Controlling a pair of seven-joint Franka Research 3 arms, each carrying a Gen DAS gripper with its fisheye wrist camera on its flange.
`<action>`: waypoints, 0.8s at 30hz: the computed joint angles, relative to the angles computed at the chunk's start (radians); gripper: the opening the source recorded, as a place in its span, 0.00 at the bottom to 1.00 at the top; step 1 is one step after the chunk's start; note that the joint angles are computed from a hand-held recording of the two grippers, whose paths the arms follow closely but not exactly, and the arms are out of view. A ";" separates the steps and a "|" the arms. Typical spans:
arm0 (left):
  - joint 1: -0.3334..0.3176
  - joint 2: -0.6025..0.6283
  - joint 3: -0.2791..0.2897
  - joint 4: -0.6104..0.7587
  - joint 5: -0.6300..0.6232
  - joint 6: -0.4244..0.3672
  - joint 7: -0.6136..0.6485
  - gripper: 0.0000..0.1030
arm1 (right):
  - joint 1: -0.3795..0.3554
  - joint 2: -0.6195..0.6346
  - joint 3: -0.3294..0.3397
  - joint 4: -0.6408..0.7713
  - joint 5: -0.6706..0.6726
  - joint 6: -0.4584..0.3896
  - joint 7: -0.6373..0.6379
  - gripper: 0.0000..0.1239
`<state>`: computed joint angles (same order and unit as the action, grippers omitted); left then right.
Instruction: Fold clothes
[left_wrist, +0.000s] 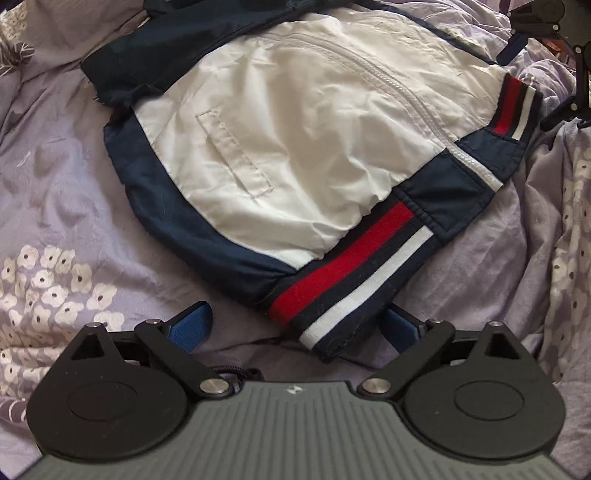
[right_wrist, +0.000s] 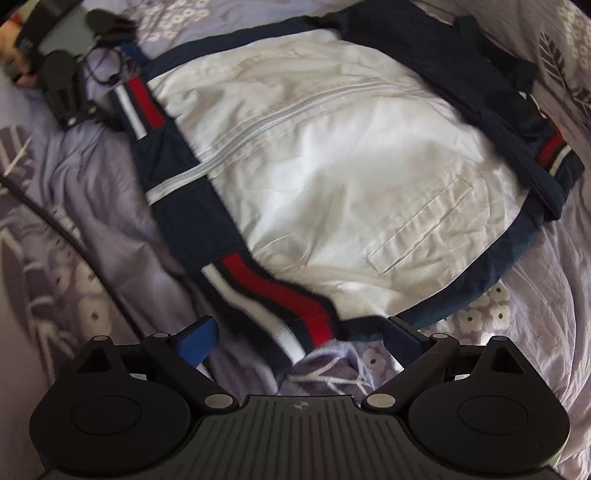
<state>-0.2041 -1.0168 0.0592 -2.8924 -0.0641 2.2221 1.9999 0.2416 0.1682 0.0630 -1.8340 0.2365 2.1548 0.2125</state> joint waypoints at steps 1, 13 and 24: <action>0.004 0.000 -0.005 -0.001 0.001 0.014 -0.006 0.95 | -0.001 -0.011 -0.001 -0.028 0.006 0.046 -0.001 0.78; 0.060 0.050 -0.019 0.022 0.031 0.097 -0.124 0.98 | -0.025 0.003 -0.002 -0.038 0.099 0.178 0.083 0.77; 0.092 0.133 -0.020 0.077 0.078 0.225 -0.197 0.98 | -0.039 0.028 -0.001 0.024 0.183 0.155 0.140 0.69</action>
<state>-0.1119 -0.8842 0.0391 -2.8153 0.0140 2.4468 1.8034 0.2022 0.1966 0.0623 -1.8101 0.4196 2.3097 0.3527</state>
